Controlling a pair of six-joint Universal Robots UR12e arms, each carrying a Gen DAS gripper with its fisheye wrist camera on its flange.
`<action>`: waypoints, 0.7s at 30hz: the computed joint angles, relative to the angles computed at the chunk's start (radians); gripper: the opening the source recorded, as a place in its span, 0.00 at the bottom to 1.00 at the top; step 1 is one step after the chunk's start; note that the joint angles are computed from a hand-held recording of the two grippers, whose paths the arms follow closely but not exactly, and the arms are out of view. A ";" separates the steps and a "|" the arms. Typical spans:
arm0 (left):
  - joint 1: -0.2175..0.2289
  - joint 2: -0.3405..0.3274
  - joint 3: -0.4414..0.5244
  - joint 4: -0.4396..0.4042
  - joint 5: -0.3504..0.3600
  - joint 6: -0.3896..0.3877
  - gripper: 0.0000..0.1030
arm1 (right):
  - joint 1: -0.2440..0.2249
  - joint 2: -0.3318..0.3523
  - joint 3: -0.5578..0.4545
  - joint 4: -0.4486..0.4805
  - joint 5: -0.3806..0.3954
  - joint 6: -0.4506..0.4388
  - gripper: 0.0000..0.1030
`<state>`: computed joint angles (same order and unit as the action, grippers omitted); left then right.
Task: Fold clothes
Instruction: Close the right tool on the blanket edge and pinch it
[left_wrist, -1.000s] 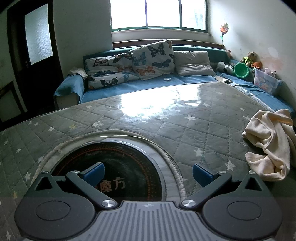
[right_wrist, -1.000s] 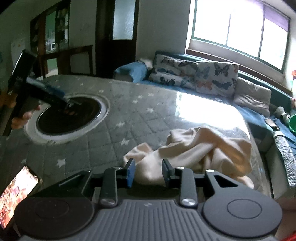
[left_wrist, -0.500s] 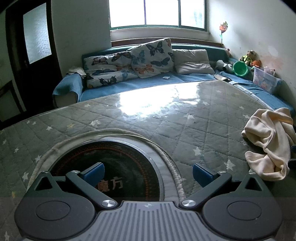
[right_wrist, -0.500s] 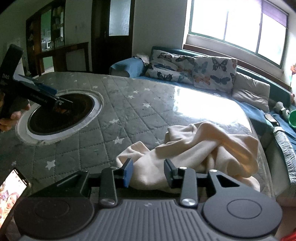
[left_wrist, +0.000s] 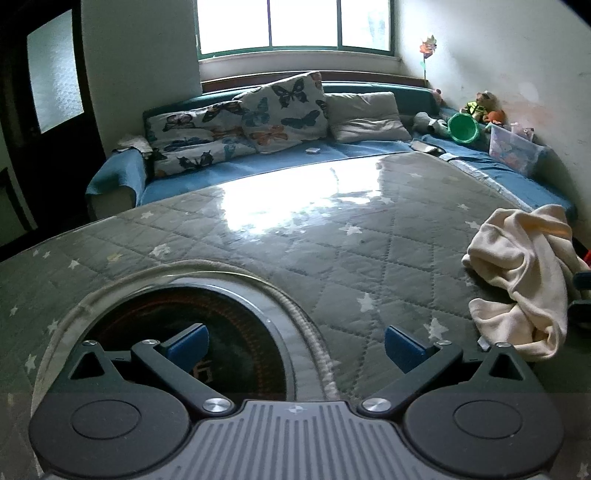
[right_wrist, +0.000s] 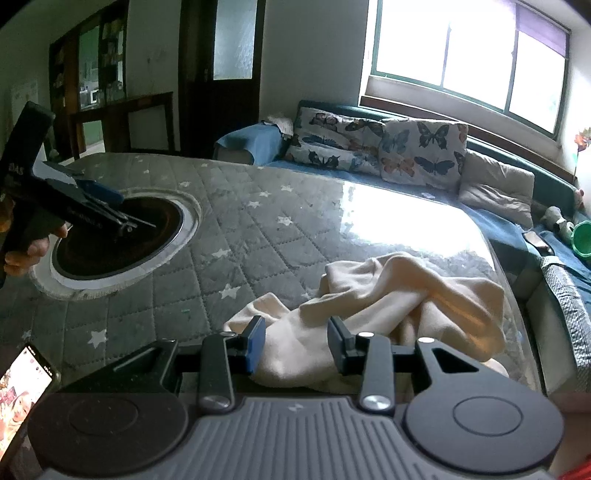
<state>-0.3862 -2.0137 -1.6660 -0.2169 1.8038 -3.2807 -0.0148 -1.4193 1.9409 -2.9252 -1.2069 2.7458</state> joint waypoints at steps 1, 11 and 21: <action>-0.001 -0.001 0.002 -0.001 0.000 0.003 1.00 | 0.000 0.000 -0.001 -0.002 0.001 0.001 0.36; -0.002 -0.010 0.014 0.000 -0.015 0.020 1.00 | 0.001 0.007 -0.006 -0.013 0.009 -0.001 0.37; 0.009 -0.019 0.028 -0.003 -0.060 0.006 0.95 | 0.005 0.013 -0.012 0.010 0.016 -0.018 0.37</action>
